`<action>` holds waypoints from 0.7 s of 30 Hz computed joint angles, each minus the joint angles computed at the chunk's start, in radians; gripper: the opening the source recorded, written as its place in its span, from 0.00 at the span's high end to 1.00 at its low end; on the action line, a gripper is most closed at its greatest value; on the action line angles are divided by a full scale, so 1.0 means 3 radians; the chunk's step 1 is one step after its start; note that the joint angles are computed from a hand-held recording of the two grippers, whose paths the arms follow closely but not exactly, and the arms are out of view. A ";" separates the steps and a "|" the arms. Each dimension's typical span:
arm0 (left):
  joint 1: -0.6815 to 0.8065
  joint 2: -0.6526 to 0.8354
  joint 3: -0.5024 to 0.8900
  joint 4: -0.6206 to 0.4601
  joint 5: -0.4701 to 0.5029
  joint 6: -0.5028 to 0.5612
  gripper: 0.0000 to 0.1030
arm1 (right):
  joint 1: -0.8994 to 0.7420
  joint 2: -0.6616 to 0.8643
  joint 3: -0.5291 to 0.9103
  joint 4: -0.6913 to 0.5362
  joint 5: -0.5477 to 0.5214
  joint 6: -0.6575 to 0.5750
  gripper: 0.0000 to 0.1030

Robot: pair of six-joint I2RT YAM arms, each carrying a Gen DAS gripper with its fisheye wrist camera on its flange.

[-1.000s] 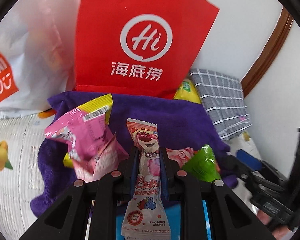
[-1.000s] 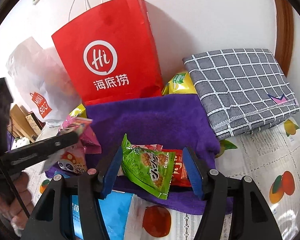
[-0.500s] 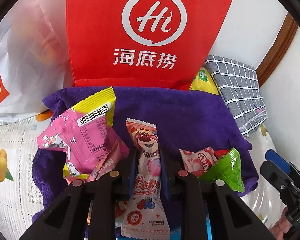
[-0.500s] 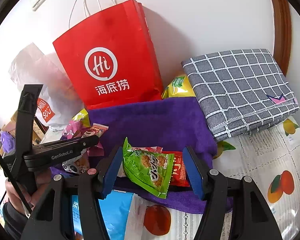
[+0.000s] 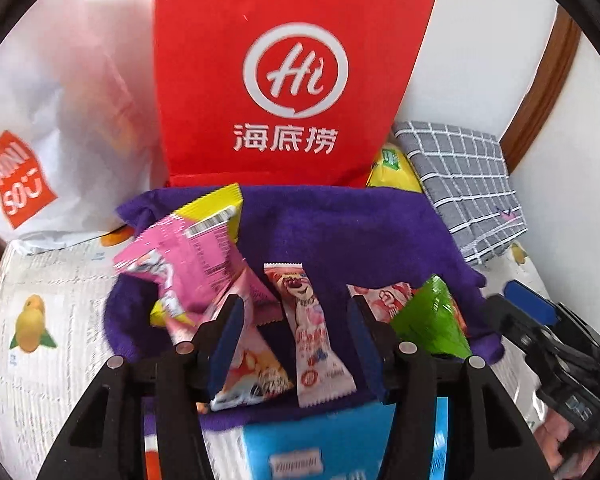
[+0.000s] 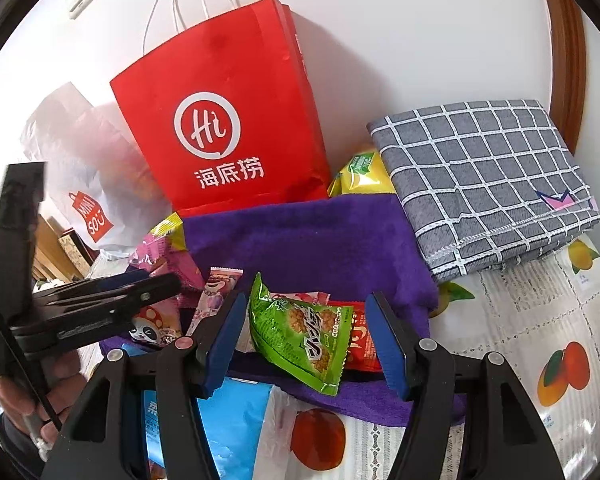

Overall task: Organize snacks
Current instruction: 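Lower both tools onto the towel and open them to release both snacks, then grasp the yellow snack bag with the right tool while the left tool returns to the pile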

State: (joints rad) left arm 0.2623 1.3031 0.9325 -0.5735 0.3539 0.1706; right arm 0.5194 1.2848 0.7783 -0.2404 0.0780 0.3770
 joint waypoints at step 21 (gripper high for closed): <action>0.2130 -0.0925 -0.0608 -0.1284 0.0739 0.1894 0.50 | 0.0877 -0.0945 -0.0465 -0.0375 0.0423 0.0226 0.41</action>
State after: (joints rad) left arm 0.9014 1.0254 0.7501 -0.9587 0.5756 0.7388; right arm 0.7826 1.0014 0.6388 -0.3531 0.2050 0.4447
